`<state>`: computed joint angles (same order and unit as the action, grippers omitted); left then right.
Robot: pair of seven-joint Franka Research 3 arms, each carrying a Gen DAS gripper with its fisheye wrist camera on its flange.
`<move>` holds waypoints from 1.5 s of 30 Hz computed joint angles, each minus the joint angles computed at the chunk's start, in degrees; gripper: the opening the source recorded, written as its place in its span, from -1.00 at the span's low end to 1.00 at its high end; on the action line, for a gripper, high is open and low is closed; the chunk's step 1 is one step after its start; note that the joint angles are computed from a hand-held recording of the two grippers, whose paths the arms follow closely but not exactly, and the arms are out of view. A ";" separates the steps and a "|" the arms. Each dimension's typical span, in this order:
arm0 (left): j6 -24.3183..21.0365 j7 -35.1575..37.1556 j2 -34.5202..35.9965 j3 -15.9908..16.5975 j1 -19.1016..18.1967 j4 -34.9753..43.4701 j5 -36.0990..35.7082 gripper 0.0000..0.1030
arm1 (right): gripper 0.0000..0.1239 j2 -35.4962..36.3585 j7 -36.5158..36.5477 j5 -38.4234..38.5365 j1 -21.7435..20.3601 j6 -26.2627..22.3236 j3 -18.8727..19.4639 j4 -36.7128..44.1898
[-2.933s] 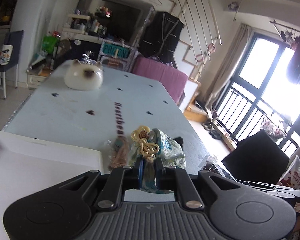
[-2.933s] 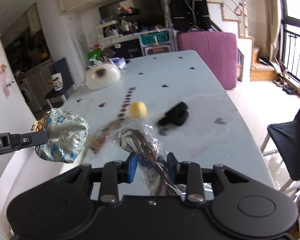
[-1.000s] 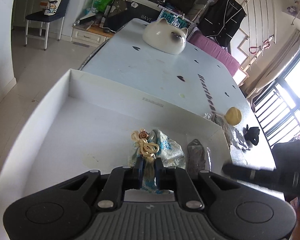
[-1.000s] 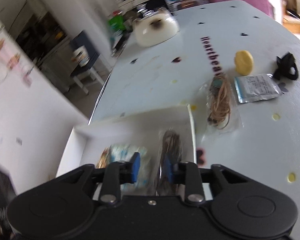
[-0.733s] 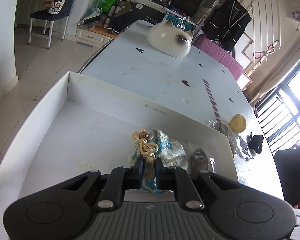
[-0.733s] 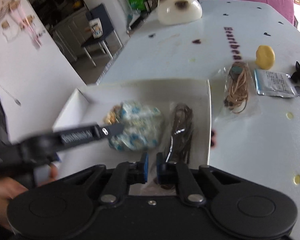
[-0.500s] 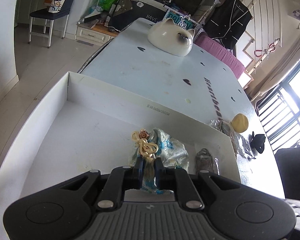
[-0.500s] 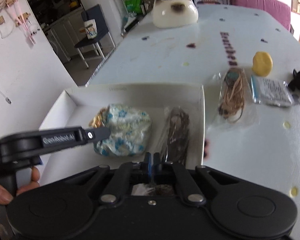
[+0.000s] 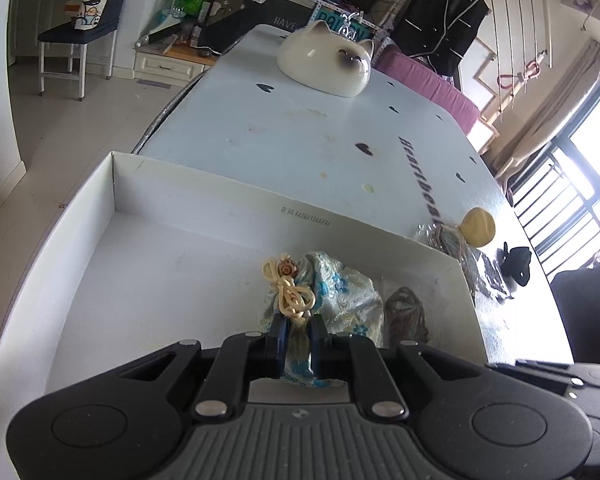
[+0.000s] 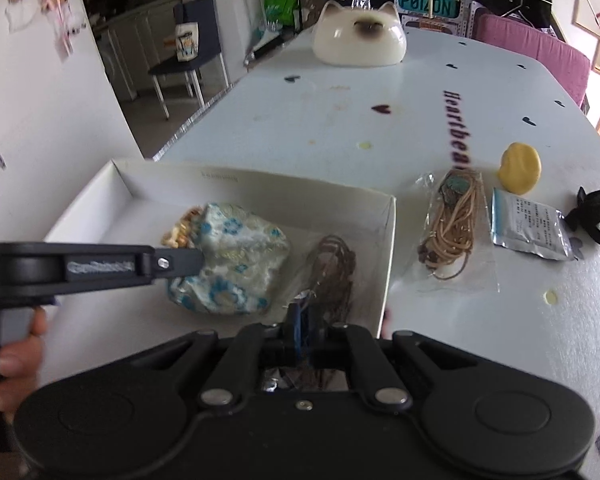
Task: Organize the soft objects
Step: 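Carry the floral pouch and dark cord bag into the white box and lower them, then open both tools and withdraw them from the box toward the remaining items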
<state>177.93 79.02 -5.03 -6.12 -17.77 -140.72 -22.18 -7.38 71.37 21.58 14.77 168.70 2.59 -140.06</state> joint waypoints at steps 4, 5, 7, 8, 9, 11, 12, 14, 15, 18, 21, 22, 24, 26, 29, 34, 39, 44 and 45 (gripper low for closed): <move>-1.29 1.84 -0.08 0.26 -0.04 0.29 -0.22 -0.75 | -0.95 1.74 -0.08 -1.43 -0.38 0.87 -0.02 0.91; -1.47 2.38 -0.07 0.32 -0.09 0.39 -0.76 -0.75 | -0.95 1.88 -0.52 -1.07 -0.29 0.85 -0.11 1.06; -1.58 2.01 0.19 -0.18 0.54 0.68 0.00 -0.75 | -0.94 1.90 -2.17 0.28 0.04 1.08 -0.42 1.02; -1.51 1.47 0.27 -0.57 0.98 0.75 0.97 -0.75 | -0.92 1.71 -2.69 0.89 0.15 1.20 -0.46 0.83; -1.30 1.48 0.47 -0.75 1.15 0.88 1.47 -0.75 | -0.92 1.31 -3.54 2.14 0.41 1.14 -0.67 0.61; -1.11 1.14 0.87 -1.03 1.41 1.19 1.92 -0.75 | -0.92 0.17 -6.28 6.18 1.36 0.71 -1.51 0.25; -1.04 1.01 0.99 -1.17 1.50 1.30 1.96 -0.75 | -0.92 -0.60 -8.23 8.65 2.02 0.60 -2.06 -0.06; -0.87 -0.10 0.97 -1.69 2.02 1.23 3.24 -0.74 | -0.92 -2.22 -10.76 11.37 2.69 0.89 -2.61 -0.90; -0.81 -0.87 0.90 -1.89 2.26 1.17 3.94 -0.71 | -0.91 -3.11 -12.58 13.45 3.36 0.63 -3.29 -1.22; -0.85 -3.55 0.26 -2.15 2.73 0.74 5.54 -0.53 | -0.89 -5.08 -15.46 16.77 4.05 0.10 -4.05 -2.04; -1.04 -9.05 -1.25 -3.18 4.42 -0.33 11.18 -0.19 | -0.84 -6.48 -16.49 18.12 4.24 0.38 -4.16 -2.81; -1.19 -10.76 -1.86 -3.46 4.89 -0.70 13.20 -0.13 | -0.83 -6.94 -16.62 18.34 4.24 0.47 -4.18 -3.12; -1.82 -14.43 -3.18 -4.30 6.13 -1.33 17.85 -0.04 | -0.81 -7.84 -16.96 18.66 4.33 0.97 -4.28 -3.87; -2.68 -18.75 -4.67 -5.73 7.97 -1.91 23.43 0.07 | -0.77 -8.66 -16.83 18.61 4.35 1.50 -4.36 -4.57; -4.19 -24.69 -7.25 -7.91 10.56 -2.80 31.55 0.27 | -0.65 -10.07 -16.71 18.81 4.64 1.94 -4.78 -5.72; -6.70 -30.36 -11.45 -9.15 11.63 -4.28 39.70 0.51 | -0.47 -12.62 -15.99 17.86 4.82 3.79 -5.12 -8.19; -8.03 -34.30 -15.72 -9.61 11.73 -6.37 43.96 0.71 | -0.18 -15.19 -14.63 16.35 5.00 5.32 -5.72 -10.48; -8.93 -36.51 -19.48 -9.63 11.09 -8.60 45.48 0.85 | 0.09 -17.69 -12.64 13.94 4.64 6.79 -5.95 -12.96; -9.14 -36.86 -20.17 -9.72 11.00 -9.04 45.72 0.88 | 0.15 -18.20 -12.29 13.45 4.63 7.12 -6.05 -13.50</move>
